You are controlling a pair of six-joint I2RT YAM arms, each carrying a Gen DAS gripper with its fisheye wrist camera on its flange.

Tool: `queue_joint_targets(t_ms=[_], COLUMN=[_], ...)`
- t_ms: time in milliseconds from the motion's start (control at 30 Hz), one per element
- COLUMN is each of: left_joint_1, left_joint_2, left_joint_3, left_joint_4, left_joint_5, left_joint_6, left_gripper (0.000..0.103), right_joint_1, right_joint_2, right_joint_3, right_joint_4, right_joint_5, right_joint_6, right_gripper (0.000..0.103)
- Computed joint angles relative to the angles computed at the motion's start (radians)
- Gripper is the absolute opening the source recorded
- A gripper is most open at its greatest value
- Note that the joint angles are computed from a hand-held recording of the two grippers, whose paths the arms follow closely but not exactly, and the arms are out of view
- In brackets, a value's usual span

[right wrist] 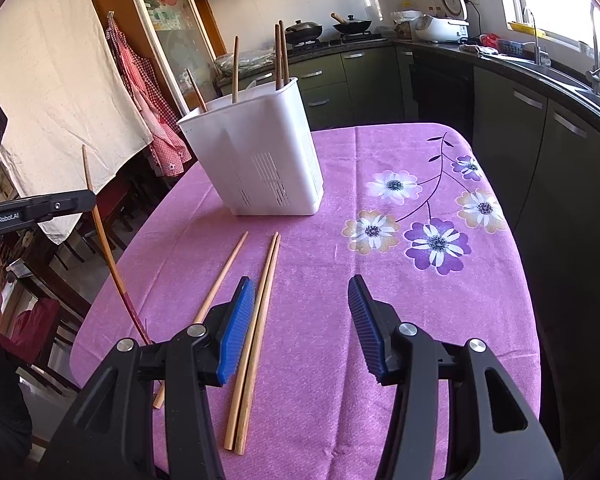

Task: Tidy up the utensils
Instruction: 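Grasp a bamboo chopstick with right tool while left tool holds its chopstick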

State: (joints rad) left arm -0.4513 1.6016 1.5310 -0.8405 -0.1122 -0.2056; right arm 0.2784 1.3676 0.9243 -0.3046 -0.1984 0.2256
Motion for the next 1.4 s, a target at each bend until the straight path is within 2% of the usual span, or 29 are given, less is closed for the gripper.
queue_joint_targets(t_ms=[200, 367, 533, 633, 933, 1167, 1400], left_joint_1=[-0.026, -0.047, -0.061, -0.060, -0.058, -0.058, -0.057], left_joint_2=[-0.076, -0.120, -0.135, -0.136, -0.139, -0.142, -0.142], left_joint_3=[-0.075, -0.119, -0.140, -0.141, -0.142, -0.144, -0.145], left_joint_4=[0.027, 0.044, 0.052, 0.053, 0.053, 0.052, 0.053], left_joint_5=[-0.016, -0.034, -0.051, -0.049, -0.042, -0.042, -0.041], left_joint_6=[0.003, 0.013, 0.020, 0.022, 0.031, 0.031, 0.032], left_gripper=[0.006, 0.006, 0.006, 0.006, 0.006, 0.006, 0.006], right_joint_1=[0.009, 0.021, 0.030, 0.048, 0.096, 0.136, 0.172], right_joint_2=[0.067, 0.261, 0.502, 0.586, 0.661, 0.714, 0.706], right_joint_3=[0.053, 0.236, 0.474, 0.566, 0.674, 0.739, 0.739], right_joint_4=[-0.034, -0.134, -0.277, -0.335, -0.402, -0.435, -0.447], right_joint_5=[-0.018, -0.032, -0.050, -0.033, 0.004, 0.055, 0.108], right_joint_6=[-0.021, -0.080, -0.120, -0.137, -0.153, -0.159, -0.162], right_gripper=[0.052, 0.052, 0.032, 0.025, 0.019, 0.019, 0.019])
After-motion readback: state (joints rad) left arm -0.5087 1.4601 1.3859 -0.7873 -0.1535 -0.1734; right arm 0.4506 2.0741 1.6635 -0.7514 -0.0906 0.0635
